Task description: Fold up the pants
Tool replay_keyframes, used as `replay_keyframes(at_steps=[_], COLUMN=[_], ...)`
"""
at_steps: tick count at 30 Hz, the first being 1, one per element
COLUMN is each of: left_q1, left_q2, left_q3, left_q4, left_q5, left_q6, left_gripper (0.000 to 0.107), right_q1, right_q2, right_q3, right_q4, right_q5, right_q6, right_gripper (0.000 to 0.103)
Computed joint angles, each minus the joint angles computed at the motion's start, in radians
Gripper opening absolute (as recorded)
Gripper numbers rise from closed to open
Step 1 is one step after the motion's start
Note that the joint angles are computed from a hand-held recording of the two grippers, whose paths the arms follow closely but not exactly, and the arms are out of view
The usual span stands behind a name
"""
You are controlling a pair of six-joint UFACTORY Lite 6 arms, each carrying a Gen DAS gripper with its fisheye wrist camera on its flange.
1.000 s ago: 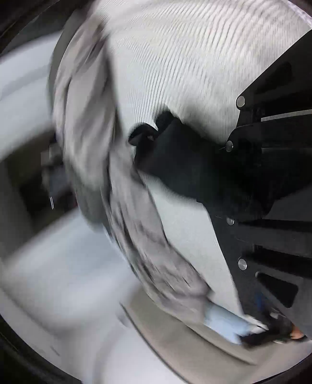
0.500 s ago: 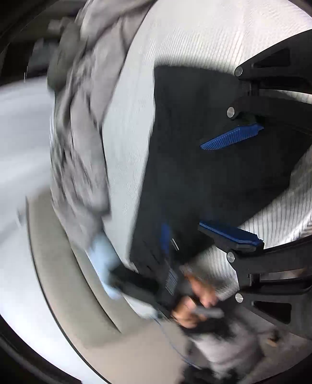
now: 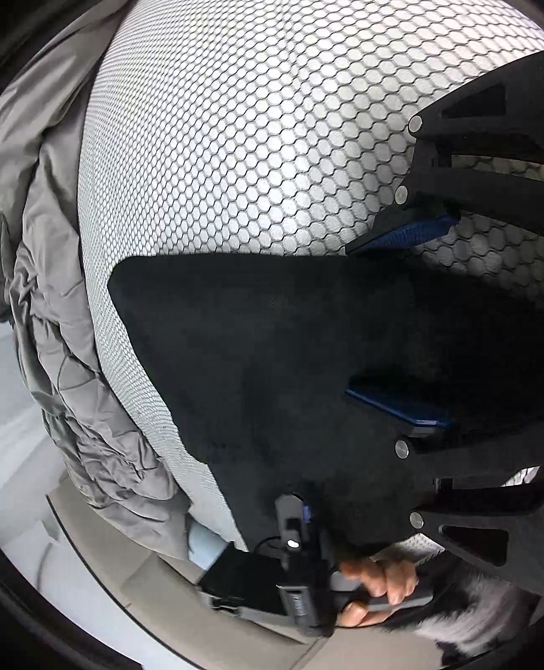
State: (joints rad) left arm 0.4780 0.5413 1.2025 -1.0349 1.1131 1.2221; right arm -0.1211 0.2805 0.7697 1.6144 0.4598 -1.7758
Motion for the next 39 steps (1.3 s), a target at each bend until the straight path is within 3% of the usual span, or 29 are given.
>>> replay_keyframes(at_steps=[1, 4, 6, 10, 12, 13, 16, 18, 21, 25, 28, 30, 32, 34, 35, 39], left_q1=[0.001, 0.009, 0.033, 0.171, 0.247, 0.276, 0.269, 0.239, 0.276, 0.317, 0.342, 0.343, 0.351, 0.360, 0.337, 0.279], left_q2=[-0.001, -0.055, -0.140, -0.247, -0.270, -0.269, -0.203, -0.102, -0.094, -0.200, -0.233, -0.252, -0.275, -0.305, -0.319, -0.443], left_q3=[0.005, -0.023, -0.065, -0.032, -0.003, 0.006, 0.035, 0.087, 0.088, 0.013, 0.024, 0.025, 0.029, 0.007, -0.016, -0.156], left_q4=[-0.008, -0.039, -0.057, -0.048, -0.009, 0.012, 0.131, 0.220, 0.193, 0.152, 0.117, 0.100, 0.118, 0.123, 0.112, 0.092], left_q5=[0.002, -0.008, -0.008, 0.117, 0.127, 0.106, -0.093, -0.157, -0.127, -0.142, -0.087, -0.066, -0.037, -0.013, -0.029, -0.058], left_q6=[-0.007, 0.019, 0.062, 0.094, 0.106, 0.121, 0.082, -0.012, 0.024, 0.140, 0.155, 0.158, 0.150, 0.166, 0.172, 0.236], left_gripper=[0.016, 0.009, 0.008, 0.008, 0.008, 0.008, 0.011, 0.017, 0.026, 0.059, 0.061, 0.061, 0.061, 0.061, 0.061, 0.061], right_q1=[0.008, -0.013, -0.036, -0.105, -0.108, -0.107, -0.066, -0.035, -0.033, -0.125, -0.149, -0.114, -0.110, -0.145, -0.172, -0.168], right_q2=[0.010, -0.006, -0.032, -0.213, -0.273, -0.295, -0.307, -0.289, -0.283, -0.351, -0.375, -0.350, -0.257, -0.235, -0.256, -0.367], right_q3=[0.007, -0.021, -0.045, -0.165, -0.197, -0.211, -0.227, -0.226, -0.240, -0.296, -0.334, -0.342, -0.309, -0.301, -0.315, -0.379], right_q4=[0.009, 0.020, 0.021, -0.080, -0.108, -0.114, -0.122, -0.126, -0.164, -0.292, -0.344, -0.322, -0.296, -0.318, -0.350, -0.403], right_q5=[-0.002, 0.008, 0.014, 0.076, 0.093, 0.101, 0.077, 0.041, 0.038, 0.179, 0.245, 0.224, 0.257, 0.288, 0.297, 0.224], right_q6=[0.001, -0.033, -0.055, -0.011, 0.006, 0.010, 0.014, 0.016, 0.038, 0.099, 0.093, 0.087, 0.096, 0.100, 0.104, 0.118], right_gripper=[0.063, 0.063, 0.063, 0.063, 0.064, 0.065, 0.068, 0.068, 0.068, 0.068, 0.067, 0.061, 0.035, 0.019, 0.015, 0.016])
